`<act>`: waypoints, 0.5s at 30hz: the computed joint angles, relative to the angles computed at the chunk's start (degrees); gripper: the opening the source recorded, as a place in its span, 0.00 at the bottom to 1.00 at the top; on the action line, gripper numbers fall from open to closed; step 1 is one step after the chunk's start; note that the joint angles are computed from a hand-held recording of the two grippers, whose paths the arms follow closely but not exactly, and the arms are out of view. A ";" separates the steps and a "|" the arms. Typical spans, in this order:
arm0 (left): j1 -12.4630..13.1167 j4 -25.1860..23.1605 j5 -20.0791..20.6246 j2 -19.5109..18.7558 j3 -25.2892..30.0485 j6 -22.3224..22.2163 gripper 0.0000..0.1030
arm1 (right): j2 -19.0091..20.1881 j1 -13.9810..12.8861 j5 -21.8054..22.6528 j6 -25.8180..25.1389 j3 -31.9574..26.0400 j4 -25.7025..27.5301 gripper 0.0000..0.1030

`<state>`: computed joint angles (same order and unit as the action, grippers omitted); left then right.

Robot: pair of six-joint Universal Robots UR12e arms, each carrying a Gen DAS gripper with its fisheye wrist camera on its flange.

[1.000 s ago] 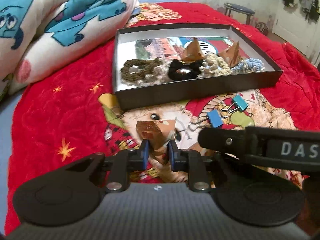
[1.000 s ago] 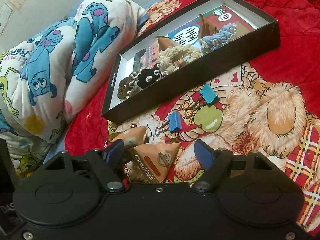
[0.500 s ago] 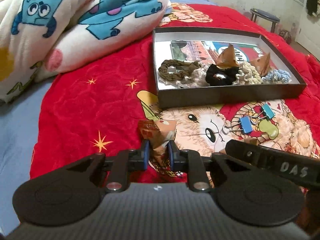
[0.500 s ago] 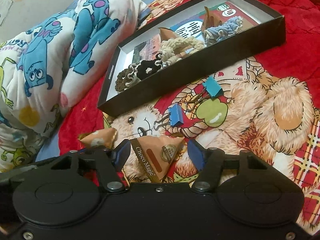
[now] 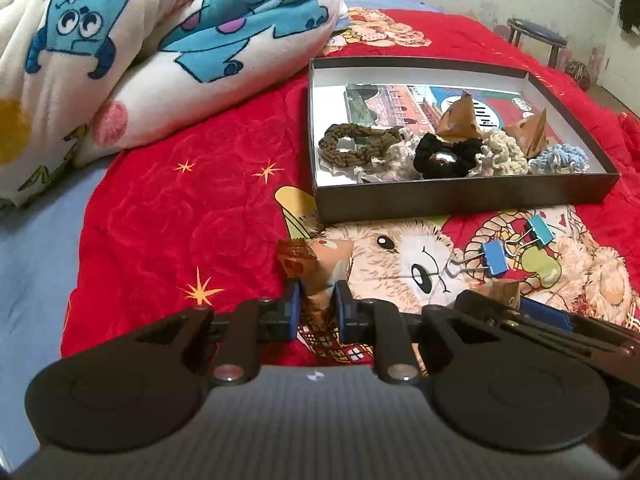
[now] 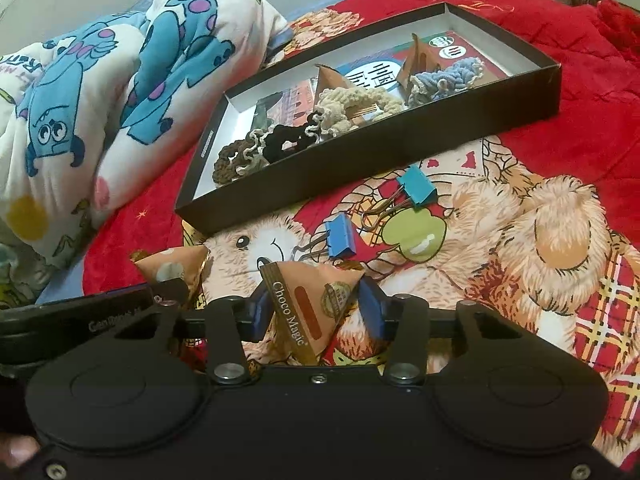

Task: Organize objects
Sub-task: 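Lift the brown sweet toward the box with the left tool while the right tool lifts the Choco Magic sweet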

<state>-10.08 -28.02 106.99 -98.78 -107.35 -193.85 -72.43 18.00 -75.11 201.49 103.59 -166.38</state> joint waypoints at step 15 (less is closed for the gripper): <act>0.16 1.63 0.22 0.01 -0.13 -1.82 0.20 | 0.02 -1.31 4.60 4.79 -0.32 0.40 0.33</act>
